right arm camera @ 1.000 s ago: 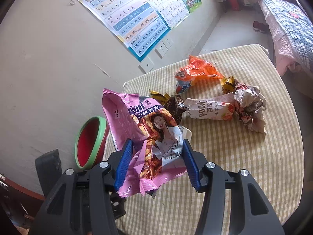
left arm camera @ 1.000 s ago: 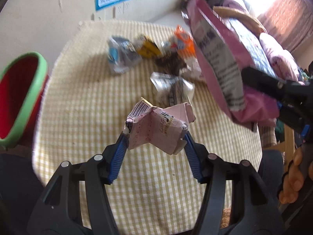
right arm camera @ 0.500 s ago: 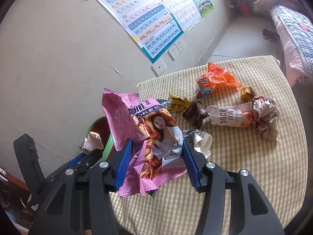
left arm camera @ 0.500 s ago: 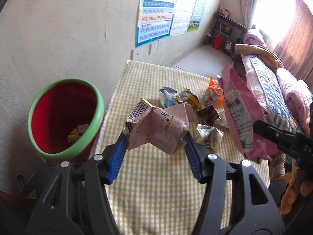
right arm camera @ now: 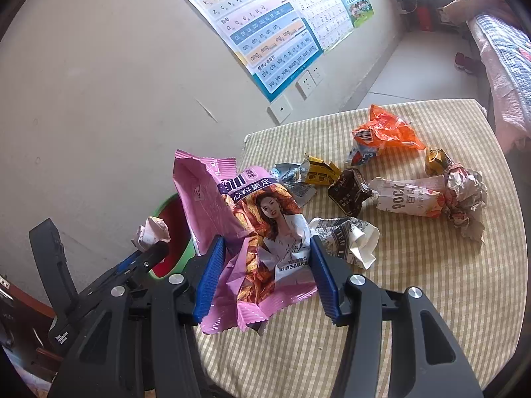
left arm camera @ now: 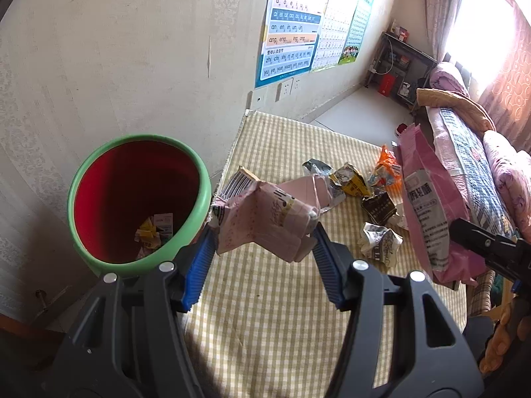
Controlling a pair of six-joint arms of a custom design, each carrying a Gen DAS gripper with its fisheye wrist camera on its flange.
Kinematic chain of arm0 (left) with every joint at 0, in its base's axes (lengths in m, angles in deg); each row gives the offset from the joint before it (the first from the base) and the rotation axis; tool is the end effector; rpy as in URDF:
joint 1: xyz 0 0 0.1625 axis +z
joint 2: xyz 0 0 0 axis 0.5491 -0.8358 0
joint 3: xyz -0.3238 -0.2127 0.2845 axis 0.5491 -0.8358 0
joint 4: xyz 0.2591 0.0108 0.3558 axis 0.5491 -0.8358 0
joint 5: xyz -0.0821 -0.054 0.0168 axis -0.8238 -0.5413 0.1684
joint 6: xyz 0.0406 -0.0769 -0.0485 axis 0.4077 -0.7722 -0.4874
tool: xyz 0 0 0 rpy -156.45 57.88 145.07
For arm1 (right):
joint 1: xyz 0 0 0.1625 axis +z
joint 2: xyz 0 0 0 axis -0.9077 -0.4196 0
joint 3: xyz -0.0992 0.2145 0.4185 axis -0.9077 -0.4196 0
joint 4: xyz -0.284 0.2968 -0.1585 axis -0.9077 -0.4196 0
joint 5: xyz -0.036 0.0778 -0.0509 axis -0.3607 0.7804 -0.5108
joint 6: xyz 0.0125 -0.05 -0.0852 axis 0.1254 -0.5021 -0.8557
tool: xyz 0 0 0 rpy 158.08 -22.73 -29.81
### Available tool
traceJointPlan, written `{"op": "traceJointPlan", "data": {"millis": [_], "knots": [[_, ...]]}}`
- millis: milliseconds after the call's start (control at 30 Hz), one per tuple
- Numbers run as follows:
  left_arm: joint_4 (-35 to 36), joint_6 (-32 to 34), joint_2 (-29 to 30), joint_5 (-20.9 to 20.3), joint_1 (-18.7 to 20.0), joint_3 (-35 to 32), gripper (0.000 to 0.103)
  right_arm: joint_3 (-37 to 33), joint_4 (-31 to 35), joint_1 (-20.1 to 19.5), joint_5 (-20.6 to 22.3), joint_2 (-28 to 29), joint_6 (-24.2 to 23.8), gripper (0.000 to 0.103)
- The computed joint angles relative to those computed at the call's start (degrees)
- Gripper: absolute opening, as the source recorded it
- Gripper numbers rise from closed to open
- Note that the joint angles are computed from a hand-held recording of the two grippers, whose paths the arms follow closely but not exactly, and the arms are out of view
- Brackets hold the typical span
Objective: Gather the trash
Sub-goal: 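Lift both held items and carry them toward the red bucket, then hold the paper box over the bucket with the left tool while the right tool holds the wrapper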
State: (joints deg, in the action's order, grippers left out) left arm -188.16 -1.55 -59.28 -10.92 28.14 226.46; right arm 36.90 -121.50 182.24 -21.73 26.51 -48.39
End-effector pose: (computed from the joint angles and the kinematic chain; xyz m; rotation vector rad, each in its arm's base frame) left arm 0.0076 -0.4231 0.3385 0.1952 2.3145 -0.9077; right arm 0.3500 -0.4534 -0.0260 0.3538 -2.8971 0.8040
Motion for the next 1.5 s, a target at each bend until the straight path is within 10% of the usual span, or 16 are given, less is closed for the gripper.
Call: {"op": "traceJointPlan", "data": {"millis": [1500], "knots": [[-5.0,2.4,-2.5,4.9,3.4,-0.6,0.056,-5.6,5.5,2.4,3.3,3.5,-1.3,0.051]]}}
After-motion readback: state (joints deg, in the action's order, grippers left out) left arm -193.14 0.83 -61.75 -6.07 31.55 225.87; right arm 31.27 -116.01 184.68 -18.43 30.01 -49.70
